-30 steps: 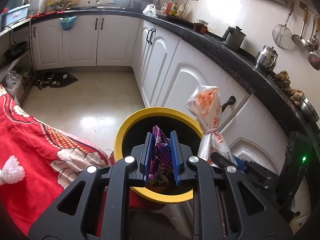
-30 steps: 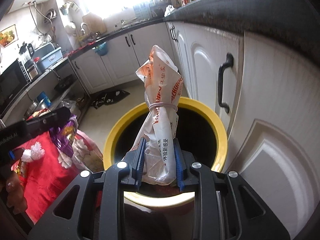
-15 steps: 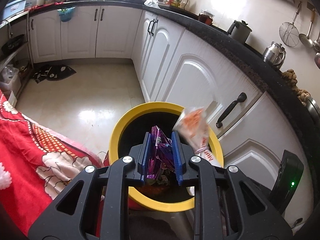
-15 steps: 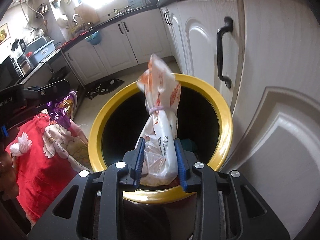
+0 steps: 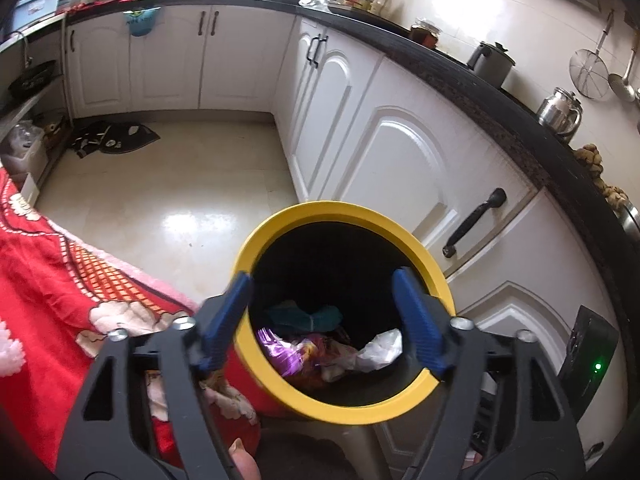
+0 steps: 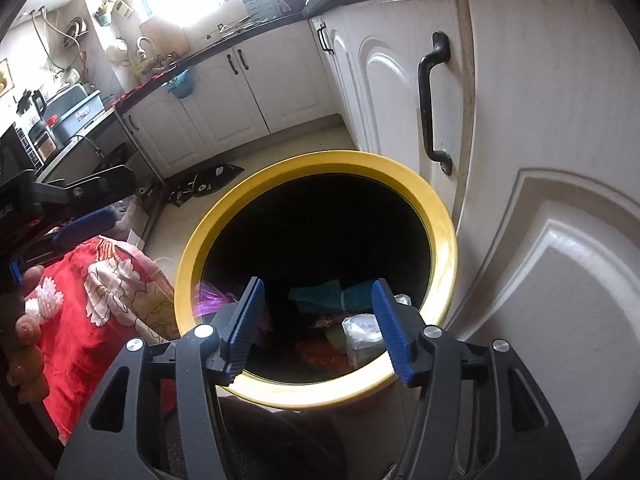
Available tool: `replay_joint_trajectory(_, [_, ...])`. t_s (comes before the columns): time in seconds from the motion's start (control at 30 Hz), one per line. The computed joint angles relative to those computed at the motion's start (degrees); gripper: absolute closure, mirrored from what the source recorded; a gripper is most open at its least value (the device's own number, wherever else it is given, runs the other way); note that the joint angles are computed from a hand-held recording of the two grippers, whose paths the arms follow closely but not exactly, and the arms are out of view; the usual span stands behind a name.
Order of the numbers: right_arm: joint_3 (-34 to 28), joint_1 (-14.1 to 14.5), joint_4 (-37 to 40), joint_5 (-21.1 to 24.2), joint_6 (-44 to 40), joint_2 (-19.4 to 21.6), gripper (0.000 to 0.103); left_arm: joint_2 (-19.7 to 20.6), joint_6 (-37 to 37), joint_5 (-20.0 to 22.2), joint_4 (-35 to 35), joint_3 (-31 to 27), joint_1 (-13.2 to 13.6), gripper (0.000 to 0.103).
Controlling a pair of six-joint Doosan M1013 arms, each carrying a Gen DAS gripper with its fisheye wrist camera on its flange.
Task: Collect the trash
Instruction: 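Open the left tool to drop the purple packet while the right tool drops the white bag into the bin, then move both open tools from the bin back over the bedspread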
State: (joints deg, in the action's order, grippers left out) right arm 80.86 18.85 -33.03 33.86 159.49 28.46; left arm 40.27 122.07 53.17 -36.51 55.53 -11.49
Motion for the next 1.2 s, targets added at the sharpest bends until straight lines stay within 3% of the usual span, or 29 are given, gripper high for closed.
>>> replay_joint_trajectory(0.07, [0.1,0.08,-0.66,-0.05,0.74,-0.1,0.045,-0.12,-0.82,-0.09,0.68,-0.08,0.12,0.016])
replay_joint_trajectory(0.13, [0.13,0.23,-1.42,-0.09,1.39,-0.21,0.043,-0.55,-1.3,-0.72,1.21,0.28,0.31,0.011])
replay_joint_trajectory(1.2, [-1.75,3.66,-10.62,-3.77,3.27,-2.2,0.033,-6.54,-2.13,-7.18,-2.87,7.34,6.05,0.011])
